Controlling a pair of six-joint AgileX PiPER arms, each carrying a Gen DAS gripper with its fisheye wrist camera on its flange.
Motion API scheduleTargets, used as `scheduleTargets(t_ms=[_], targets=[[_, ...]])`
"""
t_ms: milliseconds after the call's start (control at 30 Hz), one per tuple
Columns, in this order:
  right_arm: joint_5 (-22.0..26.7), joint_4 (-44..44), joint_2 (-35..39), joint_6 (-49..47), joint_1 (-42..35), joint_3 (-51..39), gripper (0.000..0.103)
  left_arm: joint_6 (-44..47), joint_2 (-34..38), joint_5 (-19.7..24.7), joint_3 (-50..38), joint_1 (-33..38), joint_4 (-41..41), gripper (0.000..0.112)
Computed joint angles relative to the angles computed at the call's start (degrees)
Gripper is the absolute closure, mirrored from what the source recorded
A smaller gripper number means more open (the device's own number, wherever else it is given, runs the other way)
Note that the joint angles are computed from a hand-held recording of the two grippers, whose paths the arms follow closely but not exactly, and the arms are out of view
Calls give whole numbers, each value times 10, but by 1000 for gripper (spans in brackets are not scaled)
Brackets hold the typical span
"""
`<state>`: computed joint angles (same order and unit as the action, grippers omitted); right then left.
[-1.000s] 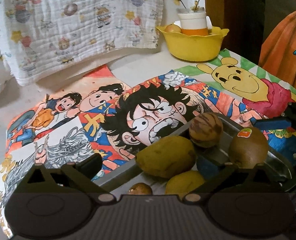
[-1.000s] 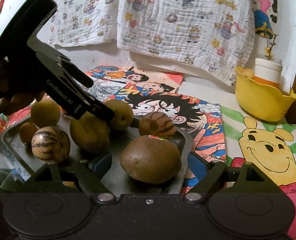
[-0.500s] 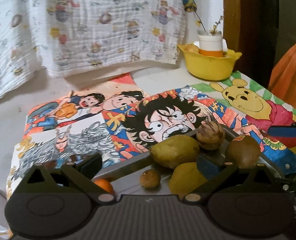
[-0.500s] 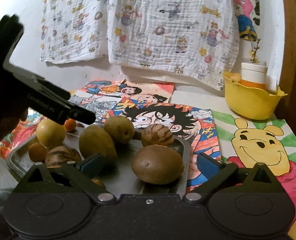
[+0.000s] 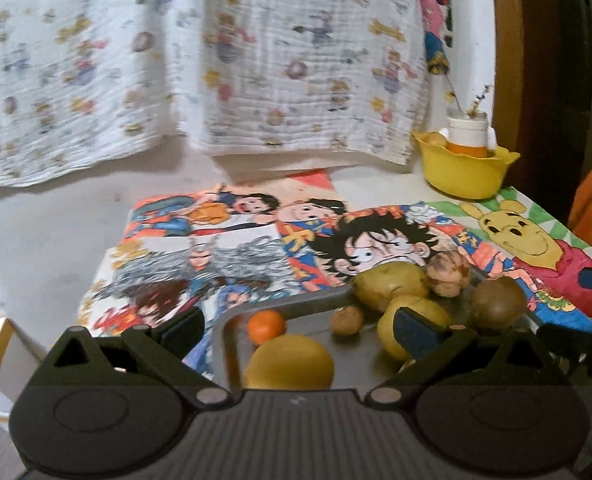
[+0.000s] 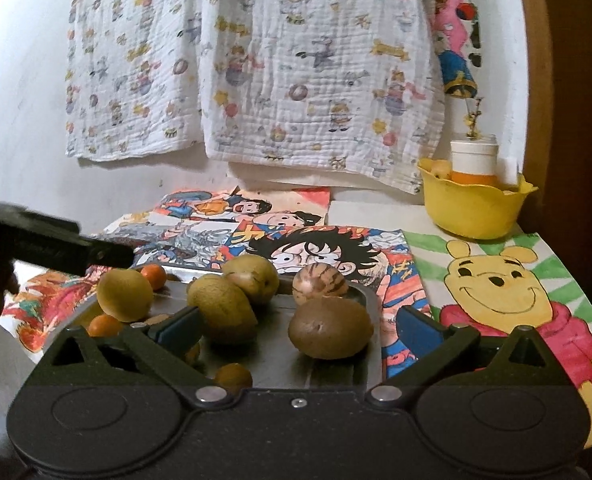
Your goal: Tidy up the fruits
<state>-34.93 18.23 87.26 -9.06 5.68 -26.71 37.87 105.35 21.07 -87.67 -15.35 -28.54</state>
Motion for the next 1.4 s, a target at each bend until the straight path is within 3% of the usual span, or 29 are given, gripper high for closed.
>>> scheduleTargets(t_ms=[167,467,600,700,800,1000,1167,1400], targets=[[-24,80,-22,-33,43,26,1,37,-56,-35,92,18,-57,10],[-89,182,-40,-83,133,70,1,181,-120,-34,201,59,-224,10],[-114,217,-43,-88,165,83,1,251,-148,-63,248,53,-283,10],[-139,250,-41,-95,194,91,1,353,-164,-77,284,53,-382,10],[-161,265,-39,-87,215,102,1,389,-172,-90,304,49,-411,10],[-205,291,-21,-75,256,118,1,477,-188,-81,337,56,-488,10],[-236,290,-12,-38,270,143,1,464,-197,-94,351,52,-478,10],[-242,235,2,26,243,166,1,402,-197,-97,353,54,-425,10]])
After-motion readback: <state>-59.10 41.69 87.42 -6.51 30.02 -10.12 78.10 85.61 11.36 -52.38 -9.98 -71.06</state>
